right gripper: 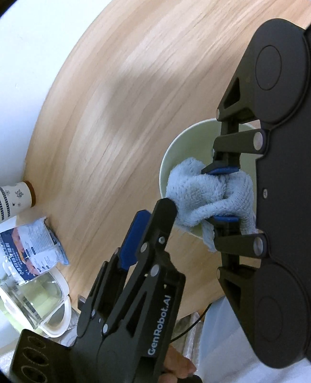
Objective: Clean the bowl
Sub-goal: 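Keep holding the bowl with the left tool while the right tool wipes around inside, then lift the towel out of the bowl with the right tool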
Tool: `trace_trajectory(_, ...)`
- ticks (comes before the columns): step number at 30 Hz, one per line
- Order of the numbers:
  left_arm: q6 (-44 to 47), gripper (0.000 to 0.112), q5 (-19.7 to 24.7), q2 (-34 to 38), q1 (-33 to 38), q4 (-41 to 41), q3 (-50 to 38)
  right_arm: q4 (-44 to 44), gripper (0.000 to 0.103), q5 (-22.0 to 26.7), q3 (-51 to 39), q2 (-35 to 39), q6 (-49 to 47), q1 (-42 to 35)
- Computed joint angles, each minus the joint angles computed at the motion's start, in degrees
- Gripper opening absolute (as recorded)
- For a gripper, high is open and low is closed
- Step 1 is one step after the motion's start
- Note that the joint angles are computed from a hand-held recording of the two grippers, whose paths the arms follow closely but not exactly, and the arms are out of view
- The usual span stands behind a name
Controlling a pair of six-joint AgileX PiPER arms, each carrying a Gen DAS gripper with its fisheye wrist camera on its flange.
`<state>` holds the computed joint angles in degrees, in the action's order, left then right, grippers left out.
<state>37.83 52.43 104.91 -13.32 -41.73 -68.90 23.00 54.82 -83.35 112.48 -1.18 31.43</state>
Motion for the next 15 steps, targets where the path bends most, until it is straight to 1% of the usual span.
trace_trajectory(3, 0.28, 0.030, 0.63, 0.23, 0.07, -0.83, 0.10, 0.08, 0.035, -0.50, -0.57, 1.71, -1.10, -0.43)
trace_trajectory(7, 0.03, 0.030, -0.33, -0.31, -0.09, -0.03, 0.58, -1.24, 0.034, 1.14, -1.21, 1.72, -0.35, -0.17)
trace_trajectory(13, -2.42, 0.030, -1.95, -0.57, -0.73, 1.84, 0.55, -7.27, 0.034, 3.10, -3.60, 2.68, 2.17, 2.93)
trace_trajectory(14, -2.59, 0.031, -2.56, -0.83, -1.01, 2.43, 0.71, -8.33, 0.034, 3.67, -3.55, 1.85, 2.50, 3.07)
trace_trajectory(15, -2.61, 0.036, -3.27, -1.07, -1.47, 3.14, 0.89, -8.89, 0.034, 3.95, -2.96, 0.52, 2.63, 2.89)
